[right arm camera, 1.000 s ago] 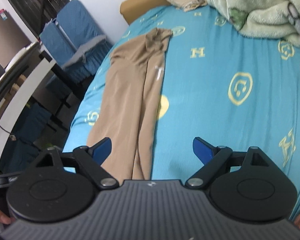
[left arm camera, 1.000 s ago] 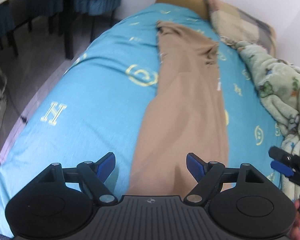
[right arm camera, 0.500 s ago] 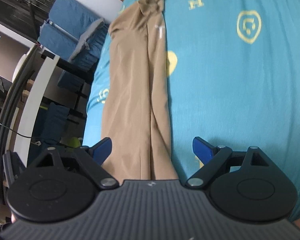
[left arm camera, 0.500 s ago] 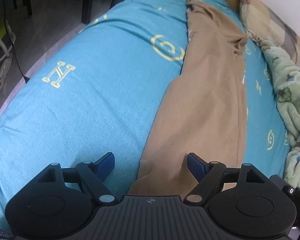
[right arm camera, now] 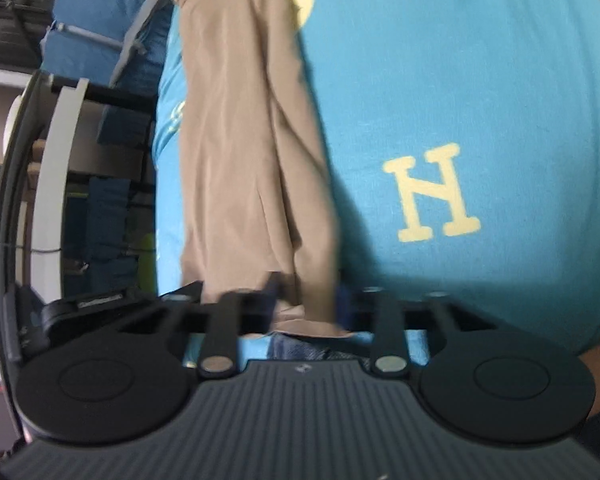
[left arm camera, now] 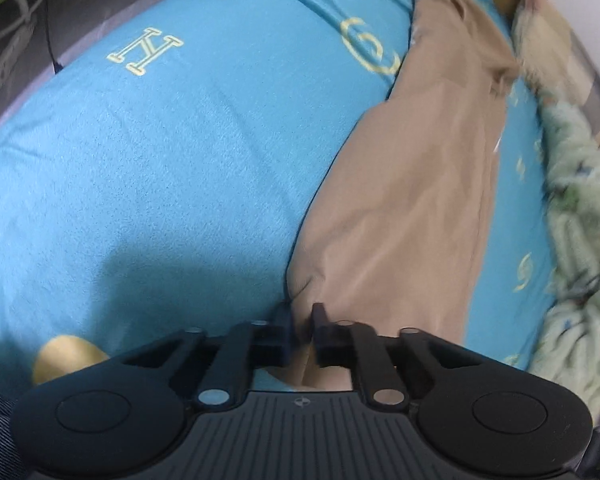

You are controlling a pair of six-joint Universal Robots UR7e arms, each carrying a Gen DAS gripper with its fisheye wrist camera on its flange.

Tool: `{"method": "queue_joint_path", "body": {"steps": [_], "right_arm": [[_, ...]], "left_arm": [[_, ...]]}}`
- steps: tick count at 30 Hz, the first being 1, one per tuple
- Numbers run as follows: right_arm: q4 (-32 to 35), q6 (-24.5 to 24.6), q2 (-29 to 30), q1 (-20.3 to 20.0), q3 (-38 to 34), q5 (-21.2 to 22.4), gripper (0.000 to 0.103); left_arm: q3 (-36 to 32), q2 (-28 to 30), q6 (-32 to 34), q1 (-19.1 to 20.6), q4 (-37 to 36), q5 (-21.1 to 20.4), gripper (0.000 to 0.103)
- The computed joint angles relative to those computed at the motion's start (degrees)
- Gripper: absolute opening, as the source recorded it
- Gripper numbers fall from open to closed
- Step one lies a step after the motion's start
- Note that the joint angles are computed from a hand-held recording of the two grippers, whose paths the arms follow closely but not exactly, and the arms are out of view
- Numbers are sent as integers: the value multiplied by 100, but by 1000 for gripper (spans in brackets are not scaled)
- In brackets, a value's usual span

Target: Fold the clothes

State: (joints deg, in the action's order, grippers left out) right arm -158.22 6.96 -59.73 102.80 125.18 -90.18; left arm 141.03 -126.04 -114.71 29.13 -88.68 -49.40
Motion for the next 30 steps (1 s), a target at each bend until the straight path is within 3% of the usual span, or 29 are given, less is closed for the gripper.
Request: {"method": "queue_joint_path", "body": {"steps": [2, 6, 9, 12, 15, 20, 25, 28, 30], "right_arm": [[-336, 2, -101, -52, 108, 221, 14], [-1078, -252, -660, 94, 424, 613, 12], [-1570, -436, -1126, 238, 541, 968, 11], [-1413, -347, -1474, 327, 404, 1288, 10], [-1151, -466, -1761, 500, 282, 1297, 10], [-793, -496, -2442, 456, 579, 1385, 11], [-1191, -355, -2408, 355, 821, 1313, 11], [-1411, -189, -2020, 377, 642, 1210, 11], [-1570, -129, -1682, 451, 404, 1093, 11]], "left_arm": [[161, -503, -444, -410, 145, 293, 5], [220, -1341, -1425, -1673, 821, 1021, 4], [-104, -1111, -1873, -2299, 1168, 1503, 3], [-529, -546, -2270, -2681, 1477, 1885, 3], [-863, 73, -2601, -2948, 1624, 2090, 3], [-994, 516, -4086, -3807, 2497, 1681, 3], [-677, 301, -4411, -3995, 2547, 1498, 3], [-575, 105, -3871, -3542, 2209, 1701, 3], [-520, 53, -3123, -3052, 1611, 1937, 3]]}}
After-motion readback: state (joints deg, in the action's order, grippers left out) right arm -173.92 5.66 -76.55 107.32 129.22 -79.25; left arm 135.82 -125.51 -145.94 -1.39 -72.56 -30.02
